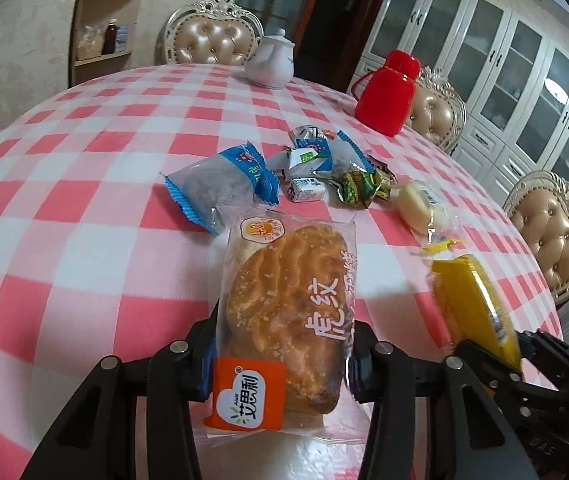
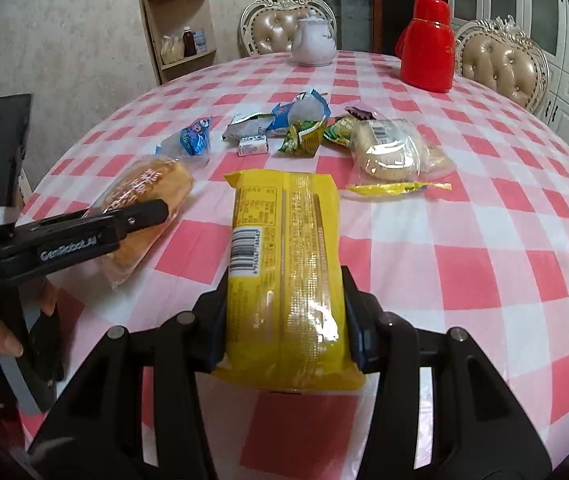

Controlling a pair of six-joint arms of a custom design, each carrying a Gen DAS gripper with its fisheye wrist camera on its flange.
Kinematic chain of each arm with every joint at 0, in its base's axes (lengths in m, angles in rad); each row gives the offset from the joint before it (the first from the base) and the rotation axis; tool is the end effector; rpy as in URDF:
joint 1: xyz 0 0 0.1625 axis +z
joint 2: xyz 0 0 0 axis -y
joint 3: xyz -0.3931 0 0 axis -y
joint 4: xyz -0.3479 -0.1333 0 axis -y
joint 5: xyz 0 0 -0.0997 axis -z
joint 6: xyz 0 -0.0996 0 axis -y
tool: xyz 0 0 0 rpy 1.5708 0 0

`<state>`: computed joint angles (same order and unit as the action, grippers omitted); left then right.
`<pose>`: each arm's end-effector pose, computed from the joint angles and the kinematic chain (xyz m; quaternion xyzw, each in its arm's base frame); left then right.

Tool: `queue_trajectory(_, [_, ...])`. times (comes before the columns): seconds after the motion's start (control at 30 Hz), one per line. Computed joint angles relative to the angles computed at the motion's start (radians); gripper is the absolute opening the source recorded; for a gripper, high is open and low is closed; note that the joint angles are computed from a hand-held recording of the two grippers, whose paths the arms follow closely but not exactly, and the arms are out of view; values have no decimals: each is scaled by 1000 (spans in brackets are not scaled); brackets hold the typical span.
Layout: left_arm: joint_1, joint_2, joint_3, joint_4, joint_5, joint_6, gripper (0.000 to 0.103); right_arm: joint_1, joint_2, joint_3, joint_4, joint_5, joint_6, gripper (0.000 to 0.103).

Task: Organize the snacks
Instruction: 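Carry the bread bag and yellow pack to the white box and open both tools inside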

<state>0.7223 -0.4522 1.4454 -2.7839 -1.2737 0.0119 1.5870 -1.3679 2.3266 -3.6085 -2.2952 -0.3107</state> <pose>-0.3890 -0.5593 -0.0284 0.3952 0.9002 -0.1589 0.0903 0.0736 -0.3908 0.3155 -0.0490 -0.8212 0.4306 0.3712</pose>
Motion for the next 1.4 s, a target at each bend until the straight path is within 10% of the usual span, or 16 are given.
queue_trajectory(0.33, [-64,-108,200,-155,124,-71,48,0,-22,33,-20,39,49,51])
queue_trajectory(0.87, [-84,-381,550,-247,263,-73,48,229,165,46,-159,-136,40,51])
queue_trajectory(1.4, [-43,-619,738,-254,314,-52,49,387,330,-3,-126,-148,59,51])
